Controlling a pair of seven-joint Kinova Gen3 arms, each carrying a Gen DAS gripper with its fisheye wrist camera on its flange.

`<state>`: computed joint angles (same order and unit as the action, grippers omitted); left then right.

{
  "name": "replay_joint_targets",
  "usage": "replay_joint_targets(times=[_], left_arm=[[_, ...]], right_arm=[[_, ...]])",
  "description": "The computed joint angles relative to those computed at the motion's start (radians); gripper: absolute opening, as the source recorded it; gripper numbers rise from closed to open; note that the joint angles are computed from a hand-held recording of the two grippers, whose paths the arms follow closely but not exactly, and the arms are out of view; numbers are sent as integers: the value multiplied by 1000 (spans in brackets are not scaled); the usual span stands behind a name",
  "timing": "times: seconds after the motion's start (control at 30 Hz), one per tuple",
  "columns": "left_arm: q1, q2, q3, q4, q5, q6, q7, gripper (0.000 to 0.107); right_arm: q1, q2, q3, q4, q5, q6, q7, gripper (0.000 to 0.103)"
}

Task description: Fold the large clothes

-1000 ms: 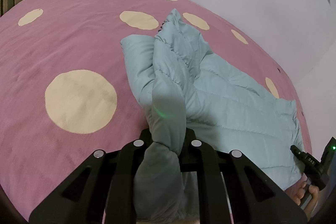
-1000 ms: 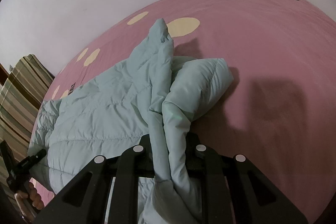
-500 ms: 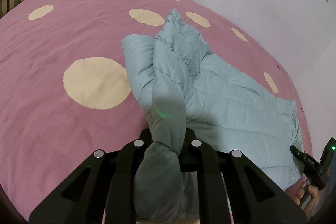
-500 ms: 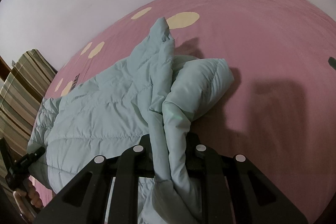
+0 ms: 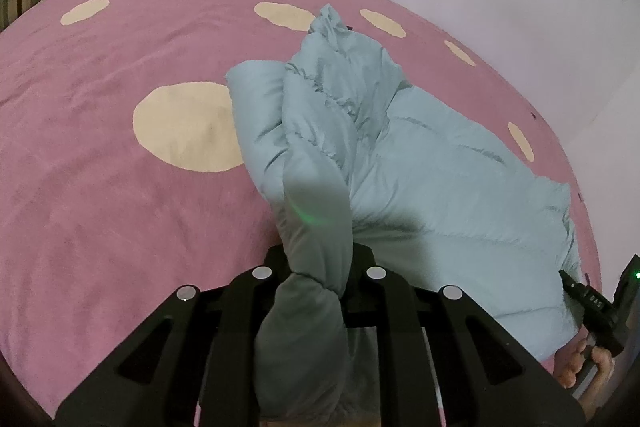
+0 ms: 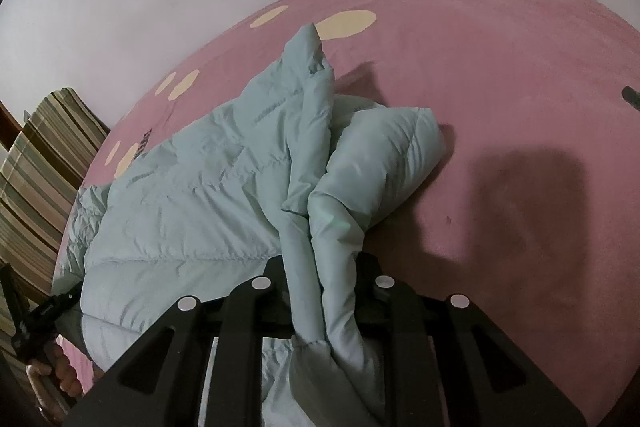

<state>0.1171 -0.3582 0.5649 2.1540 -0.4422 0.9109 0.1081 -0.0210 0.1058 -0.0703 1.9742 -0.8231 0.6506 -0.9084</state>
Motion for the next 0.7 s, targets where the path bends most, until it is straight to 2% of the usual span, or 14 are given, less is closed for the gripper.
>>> replay_joint_targets(times=[0.13, 0.3, 0.43, 0.53, 0.7], left_arm=[[1, 13, 25, -3, -14, 12, 23, 15], [24, 25, 33, -23, -28, 59, 44, 29], [46, -4, 10, -18, -4, 76, 52, 62], [44, -36, -2, -19, 21, 83, 43, 65], [34, -69, -11, -52, 51, 129, -40, 72]], right_arm=[[-2, 20, -9, -8, -14, -18, 8, 22], [4, 25, -15, -3, -29, -35, 12, 32], [23, 13, -4, 3, -30, -22, 15, 43], [19, -8, 5, 9, -4, -37, -8, 49], [4, -56, 26, 8, 87, -55, -91, 50]])
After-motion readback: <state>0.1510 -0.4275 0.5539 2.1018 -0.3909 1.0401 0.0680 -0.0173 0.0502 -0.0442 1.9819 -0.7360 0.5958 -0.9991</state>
